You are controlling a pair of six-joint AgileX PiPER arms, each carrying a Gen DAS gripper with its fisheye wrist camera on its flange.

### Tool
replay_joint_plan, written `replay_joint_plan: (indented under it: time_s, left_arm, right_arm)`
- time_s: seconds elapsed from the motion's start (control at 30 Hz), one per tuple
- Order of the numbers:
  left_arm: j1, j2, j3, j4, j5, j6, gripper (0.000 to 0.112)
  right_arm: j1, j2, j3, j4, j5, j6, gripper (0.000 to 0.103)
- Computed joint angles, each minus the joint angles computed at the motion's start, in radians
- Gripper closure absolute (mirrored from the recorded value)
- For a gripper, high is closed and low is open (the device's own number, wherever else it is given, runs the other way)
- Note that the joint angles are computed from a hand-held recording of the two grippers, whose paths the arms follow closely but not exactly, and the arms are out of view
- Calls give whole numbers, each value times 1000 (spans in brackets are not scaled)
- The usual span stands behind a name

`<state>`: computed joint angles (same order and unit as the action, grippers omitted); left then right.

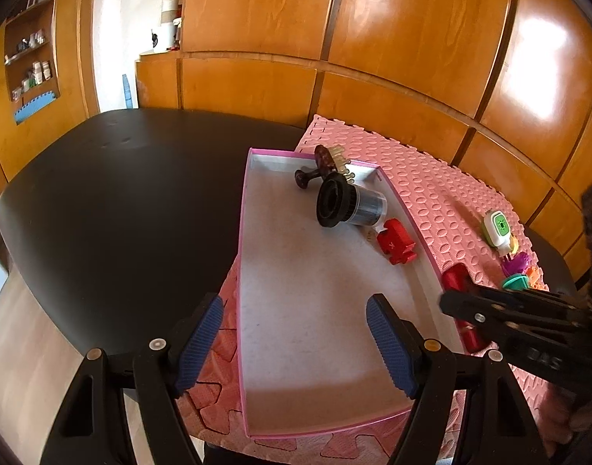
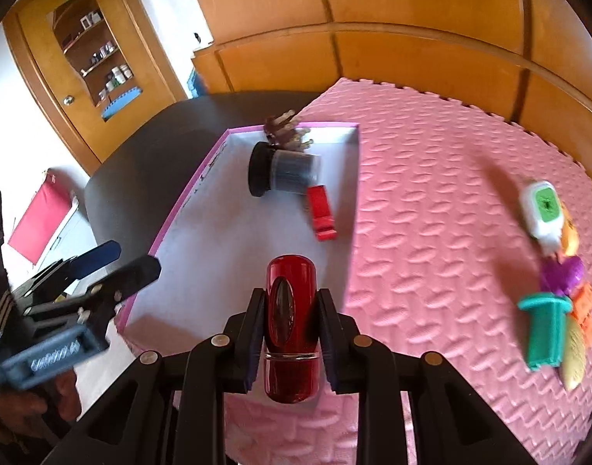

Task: Organize rigid objects
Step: 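Carry the red cylinder into the tray and open the right gripper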

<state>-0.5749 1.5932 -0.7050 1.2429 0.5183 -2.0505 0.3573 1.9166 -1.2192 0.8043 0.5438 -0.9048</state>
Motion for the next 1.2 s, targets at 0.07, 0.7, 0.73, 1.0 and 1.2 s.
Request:
replay_joint_plan:
  time_s: [0.07,0.7,0.73,1.0,1.2]
  left_arm:
    - [7,1,6,6,-10,-8,35]
    - [-8,14,6,3,-7,-9,35]
    - [-11,12,6,2,-1,-9,35]
    - [-26,7,4,-12,20,3,35]
    - [-43,6,-2,-23,35,12,35]
  right_arm:
    - [21,41,-44,-46,-13,61,78]
    - [107,130,-67,-267,-247,247,73]
    - [108,128,-60,-258,-253,239,73]
    - [91,95,-34,-188,-224,206,72]
    - [80,52,13,-87,-244,122,69]
